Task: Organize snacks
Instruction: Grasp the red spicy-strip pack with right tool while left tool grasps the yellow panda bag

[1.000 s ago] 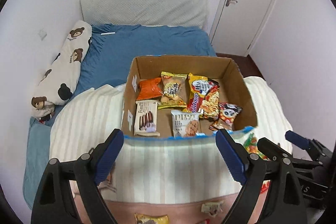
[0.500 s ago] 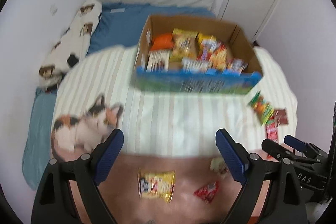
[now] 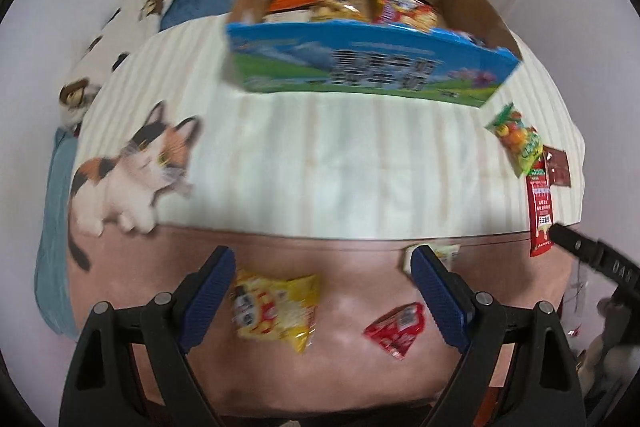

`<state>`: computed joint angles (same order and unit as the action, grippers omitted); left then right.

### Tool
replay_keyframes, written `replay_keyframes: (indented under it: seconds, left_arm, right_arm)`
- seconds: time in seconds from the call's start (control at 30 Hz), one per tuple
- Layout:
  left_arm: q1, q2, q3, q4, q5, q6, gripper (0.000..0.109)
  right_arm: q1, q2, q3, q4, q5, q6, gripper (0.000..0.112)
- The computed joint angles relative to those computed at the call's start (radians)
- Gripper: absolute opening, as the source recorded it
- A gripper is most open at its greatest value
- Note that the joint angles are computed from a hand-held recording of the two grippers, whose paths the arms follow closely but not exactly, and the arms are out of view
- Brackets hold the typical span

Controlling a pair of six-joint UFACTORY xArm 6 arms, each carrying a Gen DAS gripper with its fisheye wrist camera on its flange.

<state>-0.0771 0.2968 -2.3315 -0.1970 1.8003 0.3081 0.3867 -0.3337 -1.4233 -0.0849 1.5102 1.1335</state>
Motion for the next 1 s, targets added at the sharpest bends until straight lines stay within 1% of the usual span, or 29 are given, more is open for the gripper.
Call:
replay_keyframes:
  seconds: [0.13,0.23,0.3,0.33,0.4,0.47,0.5,0.53,0.57,0.67,0.8,0.9,1.0]
  left_arm:
    - [-0.08,-0.005,0.049,0.021,-0.009,-0.025,0.09]
    - [-0.129,-0.023,0.11,0.05,-0.039,-0.03,0.09]
    - [-0.15,-0.031,0.142,0.061,-0.05,-0.034,0.09]
    - [-0.157,-0.032,0.15,0.064,-0.05,-0.038,0.09]
    - [-0.158,-0.029,0.158,0.059,-0.04,-0.047,0.09]
    - [-0.151,-0.03,0.165,0.053,-0.037,-0.053,0.09]
    - [-0.148,-0.038,0.18,0.056,-0.045,-0.055,0.09]
    - [-0.142,-0.044,0.191,0.059,-0.052,-0.057,0.09]
    - [-0.138,-0.047,0.198,0.06,-0.056,-0.06,0.09]
    - [-0.105,-0.052,0.213,0.056,-0.052,-0.069,0.09]
    - [-0.039,-0.081,0.264,0.064,-0.057,-0.061,0.09]
    - [0.032,-0.082,0.272,0.057,-0.031,-0.063,0.09]
    - [0.124,-0.047,0.233,0.007,0.033,-0.089,0.09]
  right_arm:
    - [-0.11,-0.001,0.036,-0.025,0.045,-0.114,0.096]
    - [-0.187,0.018,0.081,0.003,0.026,-0.197,0.096]
    - [-0.217,0.042,0.1,0.014,0.023,-0.226,0.095]
    - [-0.228,0.051,0.112,0.025,0.015,-0.241,0.093]
    - [-0.241,0.063,0.137,0.041,0.006,-0.245,0.081]
    - [-0.234,0.056,0.157,0.027,0.003,-0.218,0.068]
    - [-0.227,0.045,0.169,0.017,-0.008,-0.208,0.064]
    - [-0.218,0.032,0.18,0.013,-0.019,-0.198,0.06]
    - [-0.212,0.026,0.185,0.012,-0.021,-0.191,0.059]
    - [-0.178,0.006,0.199,0.036,-0.039,-0.162,0.057]
    - [-0.116,0.034,0.175,0.052,-0.059,-0.124,0.056]
    - [-0.084,0.058,0.159,0.08,-0.105,-0.106,0.056]
    - [-0.048,0.119,0.096,0.097,-0.147,-0.108,0.055]
